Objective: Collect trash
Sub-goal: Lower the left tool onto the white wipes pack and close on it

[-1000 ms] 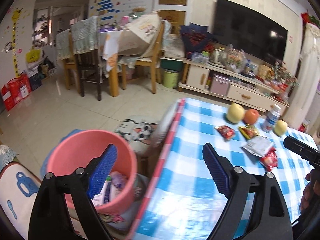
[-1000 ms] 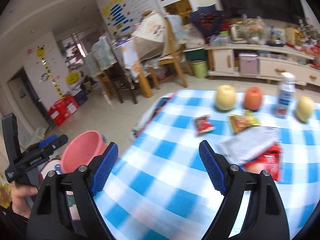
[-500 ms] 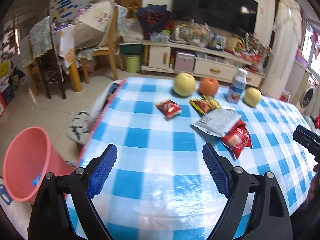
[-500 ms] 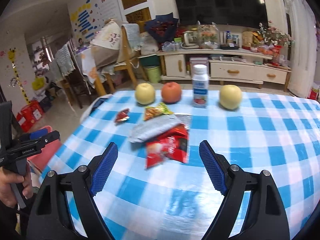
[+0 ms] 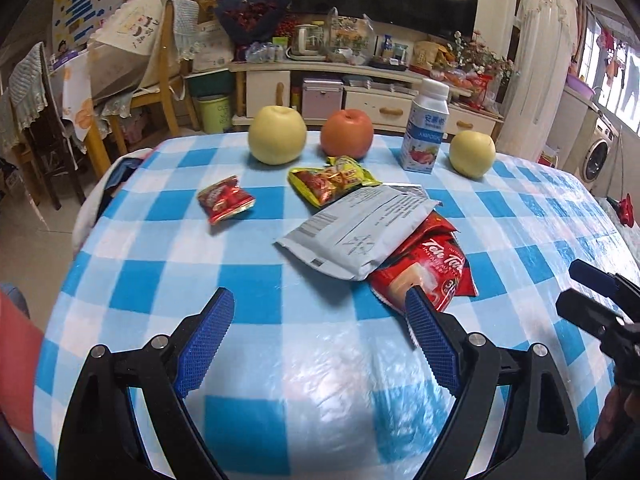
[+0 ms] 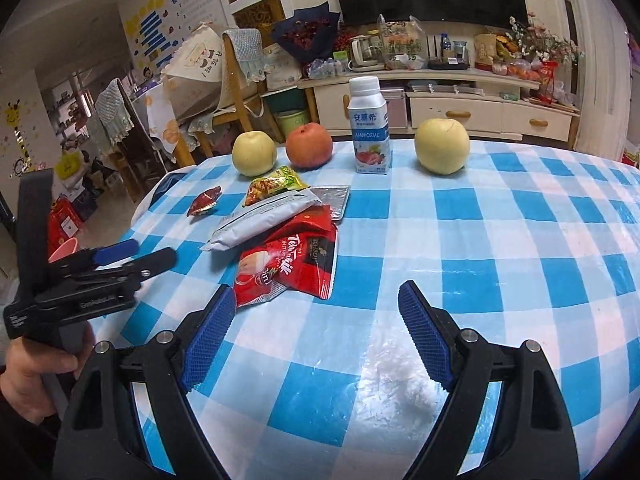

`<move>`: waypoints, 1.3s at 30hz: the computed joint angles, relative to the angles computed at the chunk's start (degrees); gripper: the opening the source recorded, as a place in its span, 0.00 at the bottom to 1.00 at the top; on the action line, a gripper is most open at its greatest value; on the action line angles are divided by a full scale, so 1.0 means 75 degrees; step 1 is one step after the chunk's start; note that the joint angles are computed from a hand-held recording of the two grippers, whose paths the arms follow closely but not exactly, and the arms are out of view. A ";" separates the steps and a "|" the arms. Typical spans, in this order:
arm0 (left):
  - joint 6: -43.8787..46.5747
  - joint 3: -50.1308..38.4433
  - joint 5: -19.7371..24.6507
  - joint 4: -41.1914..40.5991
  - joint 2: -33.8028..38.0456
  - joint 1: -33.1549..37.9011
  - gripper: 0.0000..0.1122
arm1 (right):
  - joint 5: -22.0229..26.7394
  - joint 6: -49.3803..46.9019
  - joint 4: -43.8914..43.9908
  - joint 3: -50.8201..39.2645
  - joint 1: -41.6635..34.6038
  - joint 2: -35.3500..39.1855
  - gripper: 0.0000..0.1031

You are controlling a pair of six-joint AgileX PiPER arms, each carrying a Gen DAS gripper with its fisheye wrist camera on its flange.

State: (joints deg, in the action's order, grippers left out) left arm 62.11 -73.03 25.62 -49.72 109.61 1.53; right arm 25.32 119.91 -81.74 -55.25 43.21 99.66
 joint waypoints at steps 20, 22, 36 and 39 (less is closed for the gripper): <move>-0.2260 -0.2798 0.0678 0.2197 0.2031 -0.1020 0.77 | -0.0317 -0.2964 0.1981 -0.1154 -0.0480 0.0820 0.82; -0.2383 -0.2930 0.0694 0.2363 0.2136 -0.1068 0.77 | -0.0356 -0.3265 0.2183 -0.1289 -0.0545 0.0914 0.82; -0.2638 -0.3596 0.0961 0.2562 0.2557 -0.1033 0.77 | -0.0743 -0.5415 0.3820 -0.2065 -0.1040 0.1543 0.82; -0.2458 -0.3395 0.0820 0.2475 0.2422 -0.1056 0.69 | -0.0815 -0.5345 0.3788 -0.2004 -0.1065 0.1481 0.82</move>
